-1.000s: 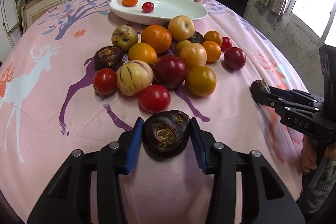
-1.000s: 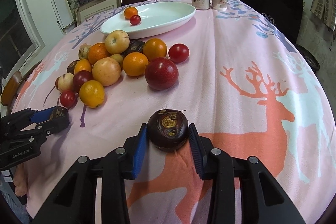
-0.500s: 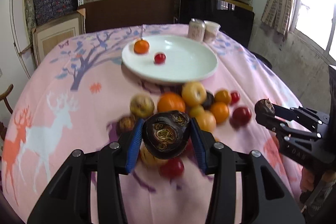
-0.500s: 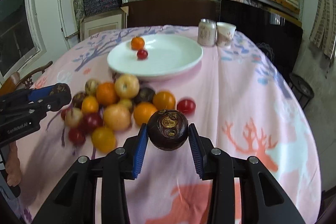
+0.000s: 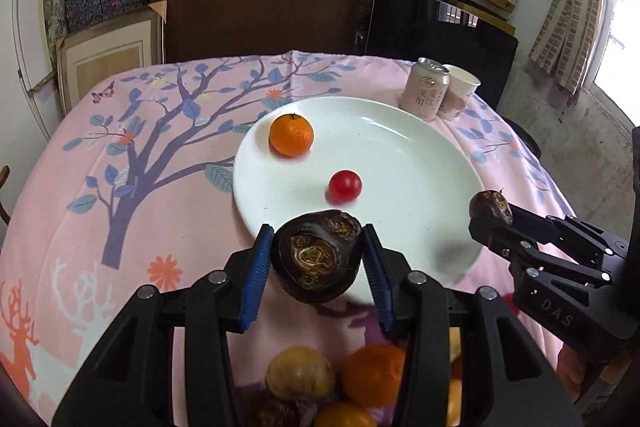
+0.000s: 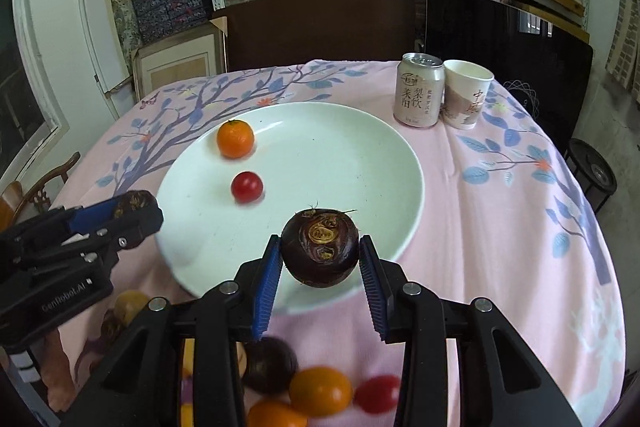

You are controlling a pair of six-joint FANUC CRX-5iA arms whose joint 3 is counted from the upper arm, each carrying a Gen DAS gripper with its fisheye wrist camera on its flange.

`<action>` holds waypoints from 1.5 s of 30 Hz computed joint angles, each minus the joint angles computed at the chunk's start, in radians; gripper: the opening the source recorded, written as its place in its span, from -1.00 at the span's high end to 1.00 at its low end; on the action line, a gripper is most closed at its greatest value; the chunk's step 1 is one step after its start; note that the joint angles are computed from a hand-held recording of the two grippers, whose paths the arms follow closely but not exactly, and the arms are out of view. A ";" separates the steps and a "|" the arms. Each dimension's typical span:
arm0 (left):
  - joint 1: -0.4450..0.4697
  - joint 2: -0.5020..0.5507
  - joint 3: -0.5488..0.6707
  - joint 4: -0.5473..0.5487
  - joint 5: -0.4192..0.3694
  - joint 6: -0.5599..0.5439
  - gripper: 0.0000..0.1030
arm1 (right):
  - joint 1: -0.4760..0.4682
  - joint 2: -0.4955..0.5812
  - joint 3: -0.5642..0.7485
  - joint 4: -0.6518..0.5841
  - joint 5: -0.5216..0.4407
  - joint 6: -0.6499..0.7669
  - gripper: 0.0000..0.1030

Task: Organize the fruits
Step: 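Carry both dark purple fruits onto the white plate and open both tools, then grasp a red cherry tomato with the left tool while the right tool grasps a red plum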

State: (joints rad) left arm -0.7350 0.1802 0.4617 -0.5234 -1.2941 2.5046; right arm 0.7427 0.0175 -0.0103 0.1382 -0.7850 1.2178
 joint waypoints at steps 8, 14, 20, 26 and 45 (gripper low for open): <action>0.036 0.004 -0.037 0.039 0.062 -0.004 -0.34 | 0.011 0.021 -0.017 0.038 0.025 -0.017 0.01; 0.001 -0.008 -0.040 -0.002 0.027 0.035 -0.45 | 0.021 -0.014 -0.043 0.039 0.034 -0.016 -0.01; -0.072 -0.049 -0.058 -0.070 -0.011 0.096 -0.47 | 0.033 -0.083 -0.099 0.038 0.052 -0.030 -0.03; -0.163 -0.106 -0.112 -0.136 -0.060 0.205 -0.57 | 0.054 -0.190 -0.198 0.028 0.071 -0.053 -0.10; -0.385 -0.178 -0.233 -0.218 -0.245 0.449 -0.72 | 0.134 -0.480 -0.502 0.099 0.082 -0.183 -0.33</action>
